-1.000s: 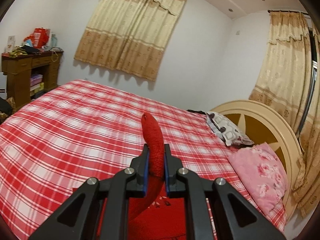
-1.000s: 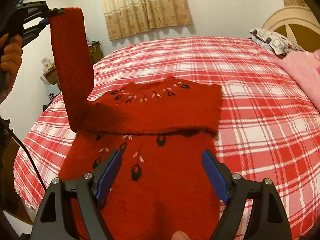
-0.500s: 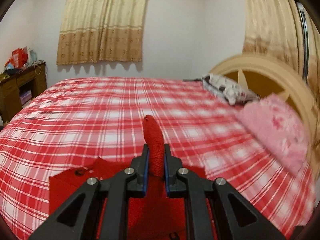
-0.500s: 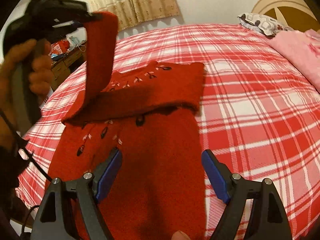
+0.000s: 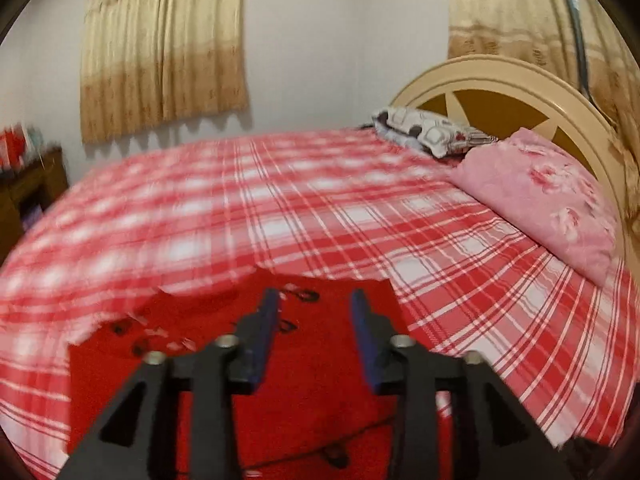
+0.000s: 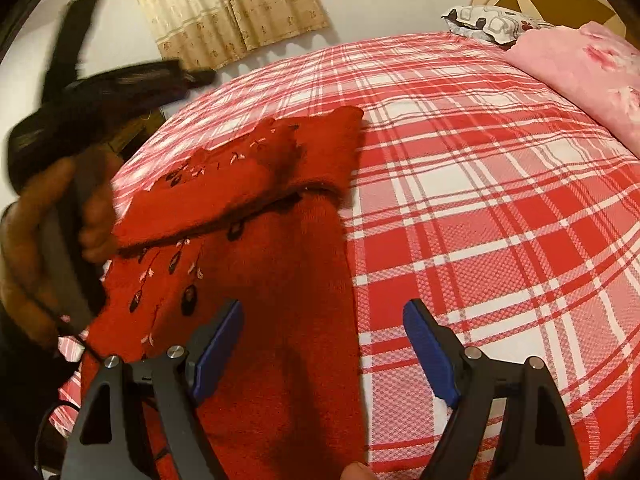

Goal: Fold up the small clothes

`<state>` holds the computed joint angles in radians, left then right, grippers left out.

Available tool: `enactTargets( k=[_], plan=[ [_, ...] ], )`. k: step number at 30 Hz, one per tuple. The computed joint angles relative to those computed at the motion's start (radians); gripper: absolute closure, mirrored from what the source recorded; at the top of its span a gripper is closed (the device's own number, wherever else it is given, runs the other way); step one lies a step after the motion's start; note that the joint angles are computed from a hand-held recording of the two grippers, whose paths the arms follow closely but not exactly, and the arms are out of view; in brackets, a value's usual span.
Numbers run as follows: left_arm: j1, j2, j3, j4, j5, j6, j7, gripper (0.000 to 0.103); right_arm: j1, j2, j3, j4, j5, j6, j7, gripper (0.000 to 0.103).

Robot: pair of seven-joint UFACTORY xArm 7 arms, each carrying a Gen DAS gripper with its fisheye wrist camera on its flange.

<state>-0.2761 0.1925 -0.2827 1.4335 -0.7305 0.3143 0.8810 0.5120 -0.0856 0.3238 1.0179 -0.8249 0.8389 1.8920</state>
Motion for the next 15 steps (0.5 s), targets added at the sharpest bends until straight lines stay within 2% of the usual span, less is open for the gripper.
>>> enactTargets(
  k=[3, 6, 10, 12, 13, 15],
  plan=[
    [0.042, -0.042, -0.001, -0.046, -0.086, -0.044, 0.126, 0.034, 0.001, 0.005, -0.002, -0.004, 0.004, -0.009, -0.008, 0.021],
    [0.067, -0.046, 0.045, -0.081, -0.071, -0.073, 0.163, 0.033, -0.001, 0.000, -0.005, -0.009, 0.009, -0.023, -0.011, 0.021],
    [0.104, -0.031, 0.108, -0.144, 0.043, -0.153, 0.105, 0.033, -0.009, -0.002, -0.014, 0.021, 0.015, -0.031, -0.076, 0.021],
    [0.131, -0.024, 0.126, -0.166, 0.102, -0.156, 0.053, 0.033, -0.023, 0.000, -0.025, 0.039, 0.020, -0.057, -0.113, 0.024],
    [0.145, -0.020, 0.137, -0.175, 0.131, -0.150, 0.022, 0.033, -0.033, 0.009, -0.035, 0.062, 0.031, -0.062, -0.151, 0.029],
    [0.172, -0.017, 0.133, -0.187, 0.155, -0.141, -0.013, 0.033, -0.047, 0.039, -0.051, 0.113, 0.061, -0.062, -0.231, 0.033]
  ],
)
